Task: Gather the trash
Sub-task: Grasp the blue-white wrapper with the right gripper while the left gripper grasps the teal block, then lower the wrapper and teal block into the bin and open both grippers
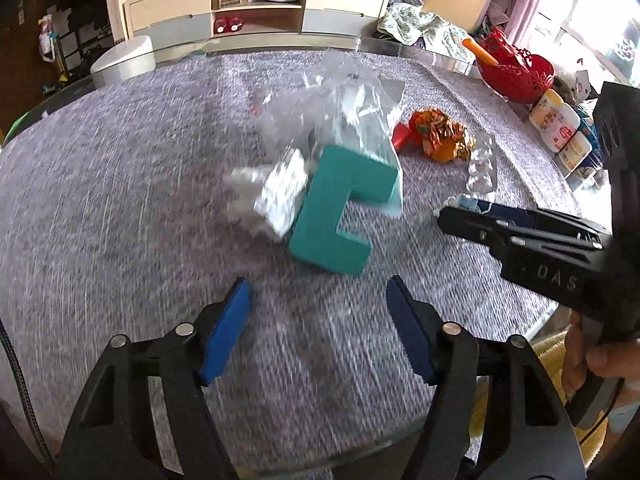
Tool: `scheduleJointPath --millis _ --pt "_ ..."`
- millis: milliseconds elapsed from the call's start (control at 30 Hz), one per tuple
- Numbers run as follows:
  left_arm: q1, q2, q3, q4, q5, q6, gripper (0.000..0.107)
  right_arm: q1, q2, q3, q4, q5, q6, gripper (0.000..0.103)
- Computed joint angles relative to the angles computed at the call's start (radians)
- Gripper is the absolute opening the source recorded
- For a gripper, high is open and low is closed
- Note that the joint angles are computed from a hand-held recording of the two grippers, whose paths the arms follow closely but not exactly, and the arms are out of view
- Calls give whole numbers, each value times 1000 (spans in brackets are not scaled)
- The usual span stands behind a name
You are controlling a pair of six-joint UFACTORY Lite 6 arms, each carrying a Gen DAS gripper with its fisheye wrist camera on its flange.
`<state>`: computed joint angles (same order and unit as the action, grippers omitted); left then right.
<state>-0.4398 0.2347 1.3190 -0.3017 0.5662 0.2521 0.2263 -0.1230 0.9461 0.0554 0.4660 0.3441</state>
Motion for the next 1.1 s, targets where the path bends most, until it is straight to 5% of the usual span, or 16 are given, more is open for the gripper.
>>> scheduleJointPath --millis 167,333,467,1100 --pt "-5 73 85 21 5 1 63 -15 -12 -9 33 4 -44 35" --pt "-20 104 132 40 13 -4 41 -28 -26 -18 81 13 -100 23" --pt "-29 83 107 48 12 -19 40 -25 -56 -39 87 23 -109 19" --pt "-117 -398 -383 70 2 -147 39 108 -421 -284 -51 145 123 18"
